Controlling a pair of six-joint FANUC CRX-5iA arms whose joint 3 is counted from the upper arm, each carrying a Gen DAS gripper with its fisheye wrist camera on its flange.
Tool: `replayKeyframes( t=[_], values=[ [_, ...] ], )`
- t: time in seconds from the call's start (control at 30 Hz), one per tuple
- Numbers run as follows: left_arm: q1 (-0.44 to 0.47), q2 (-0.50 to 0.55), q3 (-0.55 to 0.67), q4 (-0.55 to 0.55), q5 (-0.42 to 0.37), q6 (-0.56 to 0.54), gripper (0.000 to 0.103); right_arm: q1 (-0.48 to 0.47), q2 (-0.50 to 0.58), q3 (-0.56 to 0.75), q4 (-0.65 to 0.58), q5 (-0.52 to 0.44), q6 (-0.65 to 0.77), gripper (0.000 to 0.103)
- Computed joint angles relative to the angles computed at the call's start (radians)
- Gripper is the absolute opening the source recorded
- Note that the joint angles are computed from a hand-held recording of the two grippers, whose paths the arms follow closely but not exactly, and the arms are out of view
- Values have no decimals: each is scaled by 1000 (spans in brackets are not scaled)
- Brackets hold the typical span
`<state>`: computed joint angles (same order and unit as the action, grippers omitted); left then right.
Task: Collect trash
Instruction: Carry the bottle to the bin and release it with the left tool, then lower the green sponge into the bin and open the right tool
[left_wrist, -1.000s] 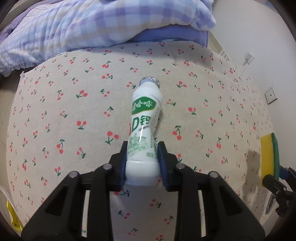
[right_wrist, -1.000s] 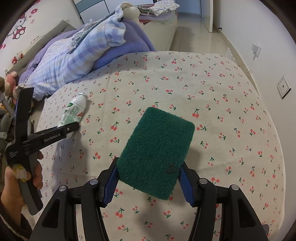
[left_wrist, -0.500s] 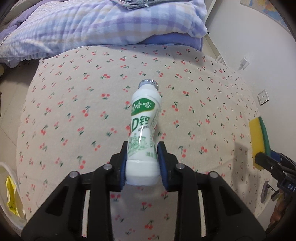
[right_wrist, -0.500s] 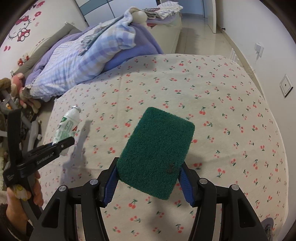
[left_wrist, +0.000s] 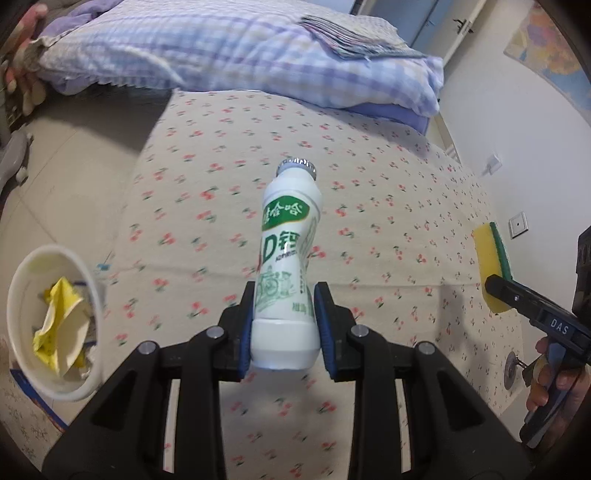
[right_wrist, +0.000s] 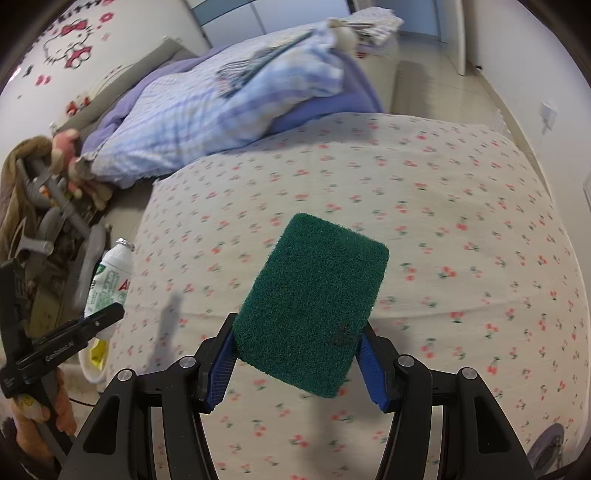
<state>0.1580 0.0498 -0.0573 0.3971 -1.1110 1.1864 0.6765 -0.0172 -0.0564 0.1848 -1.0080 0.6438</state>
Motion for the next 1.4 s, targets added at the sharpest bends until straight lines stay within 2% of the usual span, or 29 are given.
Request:
replayKeyframes(
  t=[0.3, 0.57, 0.9, 1.07, 1.1, 1.13, 1.2, 1.3, 1.4],
  values=[
    [182, -91, -87, 10, -15, -34, 32, 105, 75, 92, 18, -2, 35, 60],
    [326, -88, -94, -37, -39, -17, 32, 165, 187, 221, -18, -15, 88, 60],
    [375, -1, -29, -126, -53, 65, 32, 200, 345, 394, -65, -47, 136, 60],
    [386, 20, -19, -141, -55, 41, 33, 208, 399, 464, -115, -43, 186, 60],
    [392, 23, -18, -138, -57, 44, 43, 209, 408, 476, -128, -40, 197, 60],
    [399, 23, -17, -139, -59, 49, 65, 210, 417, 488, -142, -37, 207, 60],
    [413, 2, -35, -136, -34, 62, 83, 214, 436, 513, -165, -35, 225, 60],
    [421, -16, -37, -155, -28, 60, 84, 223, 470, 558, -193, -37, 245, 61],
    [439, -35, -40, -186, -34, 82, 92, 229, 507, 607, -223, -44, 267, 61]
  ],
)
